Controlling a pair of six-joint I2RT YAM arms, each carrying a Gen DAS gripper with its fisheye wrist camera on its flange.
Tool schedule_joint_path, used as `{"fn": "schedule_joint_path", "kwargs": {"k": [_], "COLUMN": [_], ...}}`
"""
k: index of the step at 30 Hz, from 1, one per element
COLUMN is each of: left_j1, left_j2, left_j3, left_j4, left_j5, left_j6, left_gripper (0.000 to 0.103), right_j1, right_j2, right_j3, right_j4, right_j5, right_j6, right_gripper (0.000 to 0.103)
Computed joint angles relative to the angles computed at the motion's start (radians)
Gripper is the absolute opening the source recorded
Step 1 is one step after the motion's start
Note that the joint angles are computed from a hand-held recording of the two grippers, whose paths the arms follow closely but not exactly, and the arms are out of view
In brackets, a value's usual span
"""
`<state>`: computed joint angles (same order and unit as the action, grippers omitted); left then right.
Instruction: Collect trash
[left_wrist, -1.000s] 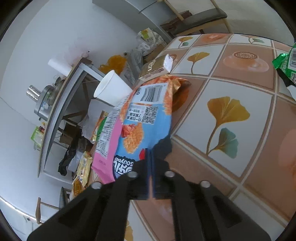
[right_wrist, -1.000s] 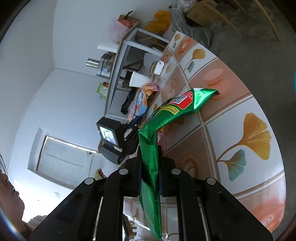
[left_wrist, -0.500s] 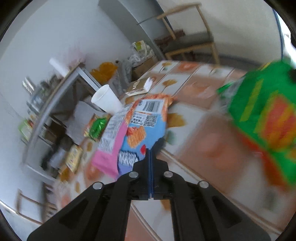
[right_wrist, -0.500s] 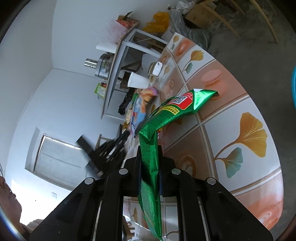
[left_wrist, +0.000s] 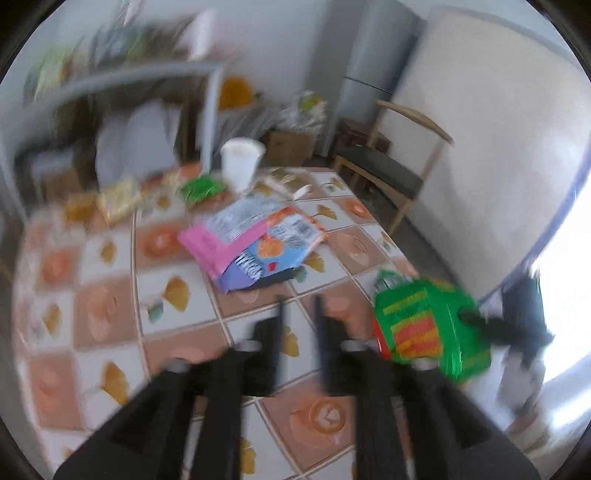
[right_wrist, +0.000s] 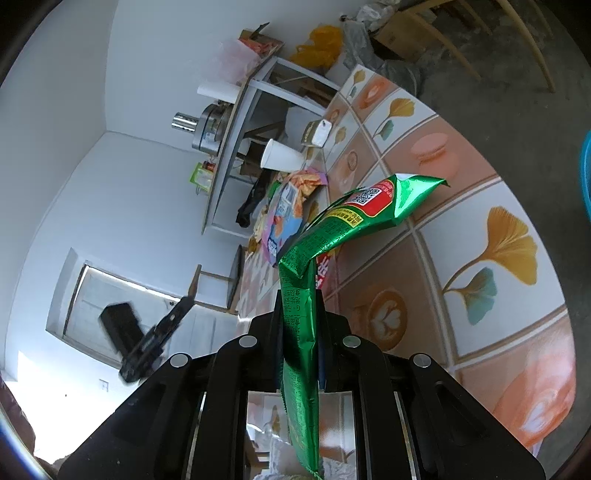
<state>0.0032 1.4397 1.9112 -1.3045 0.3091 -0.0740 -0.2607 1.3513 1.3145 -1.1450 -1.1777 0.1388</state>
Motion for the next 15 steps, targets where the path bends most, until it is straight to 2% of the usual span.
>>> {"fn": "schedule_joint_path", "kwargs": {"k": [1, 5, 7, 10, 15], "left_j1": [0.067, 0.202, 0.235, 0.249, 0.239], "left_j2": [0.035, 0.183, 0.263, 0.365, 0.474], "left_j3": [-0.015, -0.015, 0.004, 0.050, 0.134], "left_j4": [0.021, 0.073, 0.100, 0.144, 0.140], "left_j5": [0.077, 0.264, 0.317, 0.320, 0.277], "left_j6": [-0.047, -0.180, -0.255, -0.345, -0.396], "left_gripper": [0.038, 0.038, 0.038, 0.038, 0.038], "right_j1": [-0.001, -0.007, -0.006, -0.007, -0.004], "right_j2": [0.000, 0.013, 0.022, 0.024, 0.028], "right_j3": [0.004, 0.035, 0.047, 0.048, 0.042], "right_j4": [-0.007, -0.051, -0.059, -0.066, -0.062], "right_j5": [0.000, 0.010, 0.017, 0.024, 0.038], "right_j6": [-0.006, -0.045, -0.051, -0.057, -0.054], "right_gripper": [0.012, 0.012, 0.012, 0.012, 0.013]}}
